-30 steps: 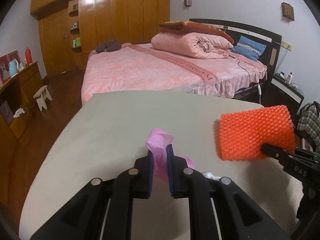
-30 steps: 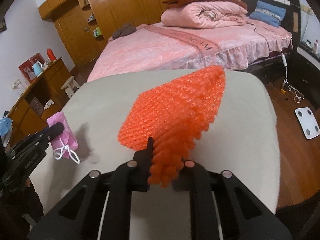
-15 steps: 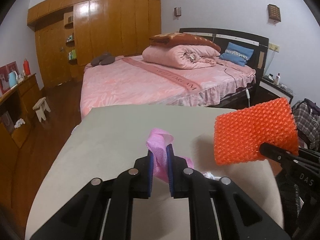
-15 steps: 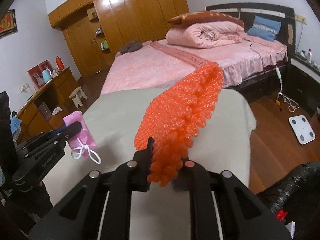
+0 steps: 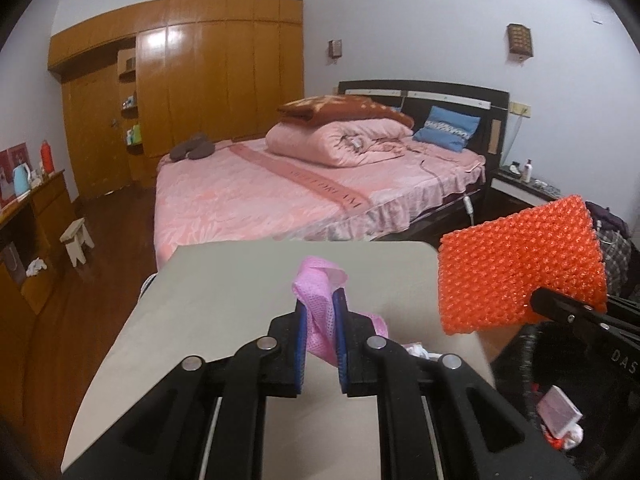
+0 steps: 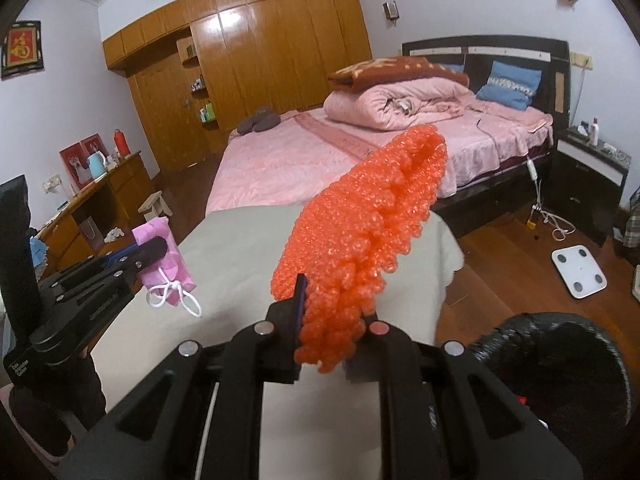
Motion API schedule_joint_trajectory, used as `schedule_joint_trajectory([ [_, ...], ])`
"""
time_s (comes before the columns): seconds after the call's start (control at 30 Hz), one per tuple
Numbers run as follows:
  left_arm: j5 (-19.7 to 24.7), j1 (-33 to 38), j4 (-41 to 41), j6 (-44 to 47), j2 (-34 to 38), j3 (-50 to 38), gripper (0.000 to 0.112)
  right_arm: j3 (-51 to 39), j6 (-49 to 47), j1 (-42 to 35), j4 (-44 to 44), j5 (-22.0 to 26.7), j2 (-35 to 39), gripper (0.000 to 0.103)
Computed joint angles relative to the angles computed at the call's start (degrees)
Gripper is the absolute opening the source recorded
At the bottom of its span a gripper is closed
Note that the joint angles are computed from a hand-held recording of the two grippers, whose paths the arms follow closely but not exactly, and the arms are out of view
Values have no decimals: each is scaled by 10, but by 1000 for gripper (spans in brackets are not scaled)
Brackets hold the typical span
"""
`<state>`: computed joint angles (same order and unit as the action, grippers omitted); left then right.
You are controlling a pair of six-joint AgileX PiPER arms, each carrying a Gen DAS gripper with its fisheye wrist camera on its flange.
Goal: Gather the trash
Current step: 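Carry mask and mesh pad over the trash bin and open both grippers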
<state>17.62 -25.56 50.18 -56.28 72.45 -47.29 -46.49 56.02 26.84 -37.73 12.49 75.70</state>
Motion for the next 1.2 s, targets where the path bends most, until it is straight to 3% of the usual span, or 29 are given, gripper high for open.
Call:
schedule_joint_trajectory([
  [0.37,114,-147,11,-48,-77,4,12,72,-26,18,18,89,-165,13],
  [0.63,205,-284,59,-121,-96,-3,12,106,-28,39,14,170,-273,14],
  [0.87,261,-388,85,-167,-85,-20,12,123,21,106,-35,273,-356,14],
  [1.2,302,-475,122,-216,-57,-47,12,142,144,282,-134,479,-453,14],
])
